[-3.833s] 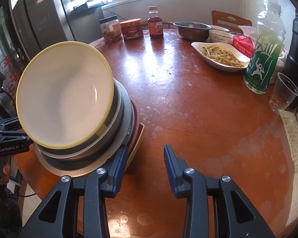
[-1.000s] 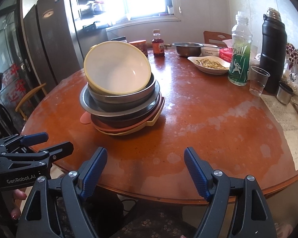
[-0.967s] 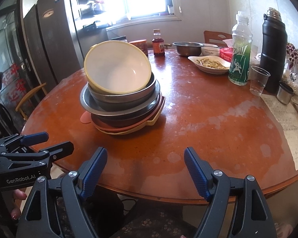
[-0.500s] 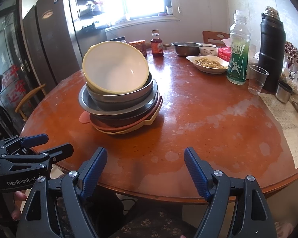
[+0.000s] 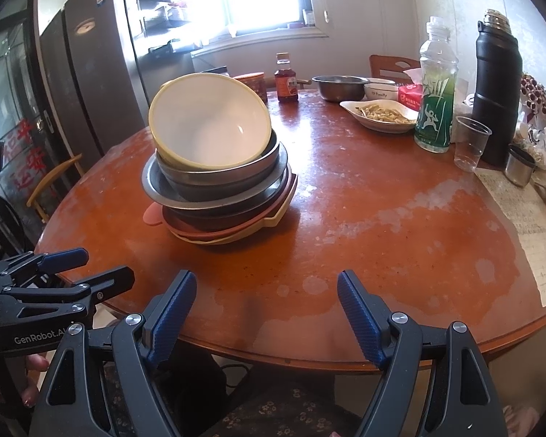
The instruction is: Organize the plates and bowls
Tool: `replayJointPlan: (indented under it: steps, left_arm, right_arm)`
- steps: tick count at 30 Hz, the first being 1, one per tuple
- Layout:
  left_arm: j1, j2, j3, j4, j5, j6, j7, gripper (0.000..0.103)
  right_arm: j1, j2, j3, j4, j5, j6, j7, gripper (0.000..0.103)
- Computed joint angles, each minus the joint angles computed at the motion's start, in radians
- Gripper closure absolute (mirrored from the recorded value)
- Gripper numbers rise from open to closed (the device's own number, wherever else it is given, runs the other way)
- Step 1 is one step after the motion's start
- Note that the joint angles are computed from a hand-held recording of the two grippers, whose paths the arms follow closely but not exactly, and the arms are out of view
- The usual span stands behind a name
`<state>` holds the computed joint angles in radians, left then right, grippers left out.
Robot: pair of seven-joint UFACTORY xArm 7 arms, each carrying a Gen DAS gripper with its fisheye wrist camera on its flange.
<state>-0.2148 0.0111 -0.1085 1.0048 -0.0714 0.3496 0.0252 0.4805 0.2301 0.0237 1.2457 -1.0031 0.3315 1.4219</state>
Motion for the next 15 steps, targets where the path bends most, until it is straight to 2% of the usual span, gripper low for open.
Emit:
replayJointPlan:
  steps: [15]
  left_arm:
    - [0.000,0.001,0.001,-0.001,0.013,0.002,-0.013,0.022]
  right_arm:
    - [0.004,0.000,-0.001,0.000,-0.008,0.002,0.008,0.022]
